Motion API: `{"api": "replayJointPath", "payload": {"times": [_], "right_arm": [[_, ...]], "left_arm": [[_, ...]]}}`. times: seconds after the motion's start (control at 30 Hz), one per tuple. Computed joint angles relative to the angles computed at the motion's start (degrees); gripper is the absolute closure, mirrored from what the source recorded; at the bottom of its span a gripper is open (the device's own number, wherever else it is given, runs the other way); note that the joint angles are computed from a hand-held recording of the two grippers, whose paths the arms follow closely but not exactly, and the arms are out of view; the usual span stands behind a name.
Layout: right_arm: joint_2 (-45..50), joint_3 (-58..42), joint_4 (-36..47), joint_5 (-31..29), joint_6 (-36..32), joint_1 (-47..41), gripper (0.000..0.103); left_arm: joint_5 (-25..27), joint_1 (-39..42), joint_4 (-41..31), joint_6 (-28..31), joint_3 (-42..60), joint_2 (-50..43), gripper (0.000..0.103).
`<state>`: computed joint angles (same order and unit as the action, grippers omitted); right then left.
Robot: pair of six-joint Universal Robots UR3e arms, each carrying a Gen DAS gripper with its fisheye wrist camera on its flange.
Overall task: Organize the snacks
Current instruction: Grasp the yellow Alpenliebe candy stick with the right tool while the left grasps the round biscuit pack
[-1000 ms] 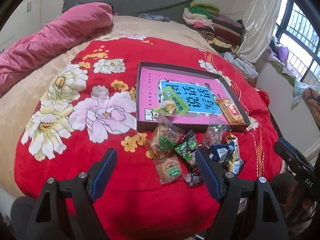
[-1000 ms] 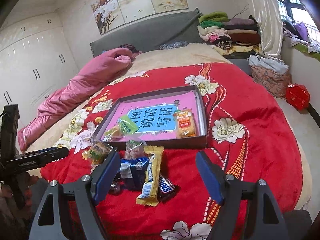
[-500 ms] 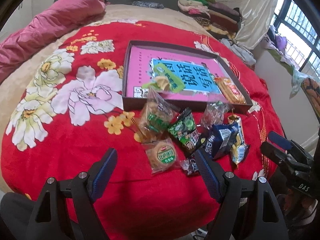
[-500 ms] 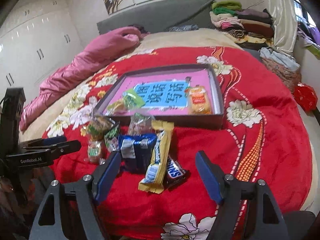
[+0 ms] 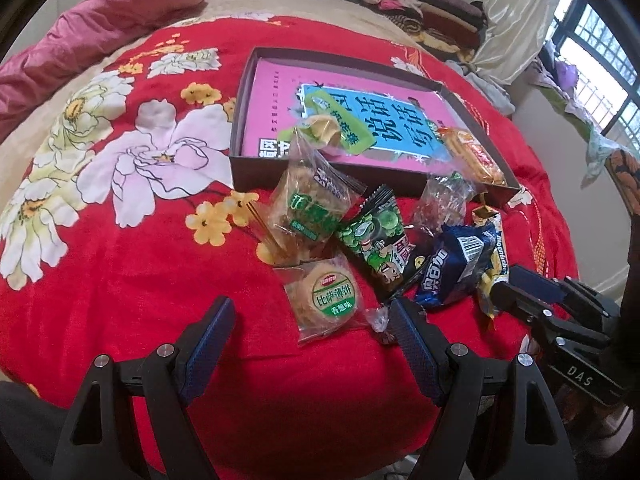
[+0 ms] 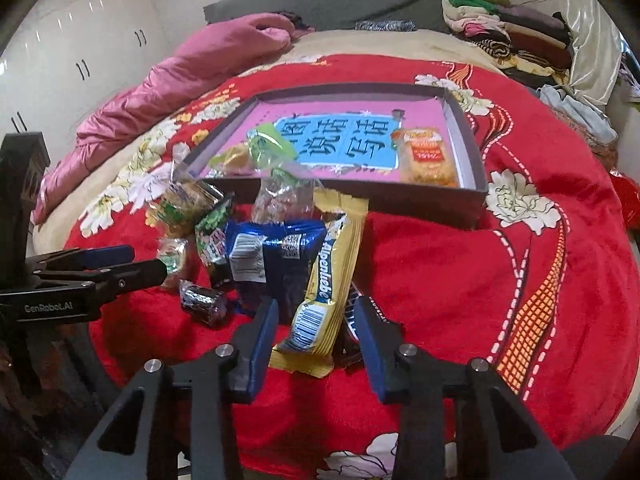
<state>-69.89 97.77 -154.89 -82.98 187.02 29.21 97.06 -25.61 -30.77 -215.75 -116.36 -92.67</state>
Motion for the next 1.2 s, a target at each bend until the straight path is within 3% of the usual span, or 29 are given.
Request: {"api": "replayJointPath", "payload": {"times": [0.2, 0.6, 0.8, 0.87, 1.03, 1.2], "right_arm": [[3.05, -3.41, 1.08, -4.43, -0.42, 1.73, 0.068], [5.27, -4.42, -0.96, -0.22, -0.01, -1.54, 0.071], [5.02, -3.78, -2.20, 2.11, -0.10, -2.70, 0.078], [4.73, -3.37, -2.59, 2.61, 0.05, -3.03, 0.081], [4.00, -2.38, -3.47, 3.75, 0.72, -3.80, 0.082], [2.51, -0.42, -5.78, 5.37, 1.65, -4.91, 0.084]], "left_arm": [[0.18, -0.02, 0.53, 0.39, 0.67, -2.14, 0.022], [1.63, 0.94, 3.68, 0.21, 2.19, -7.19, 0.023], [2.60, 0.72, 3.77, 0.73, 3.15, -8.71, 0.040], [1.94, 1.05, 4.44, 1.05, 2.61, -8.39, 0.052], [-0.58, 2.23, 6.02, 1.60, 0.79, -7.03, 0.061], [-4.01, 3.18, 7.81, 1.97, -1.67, -4.36, 0.062]]}}
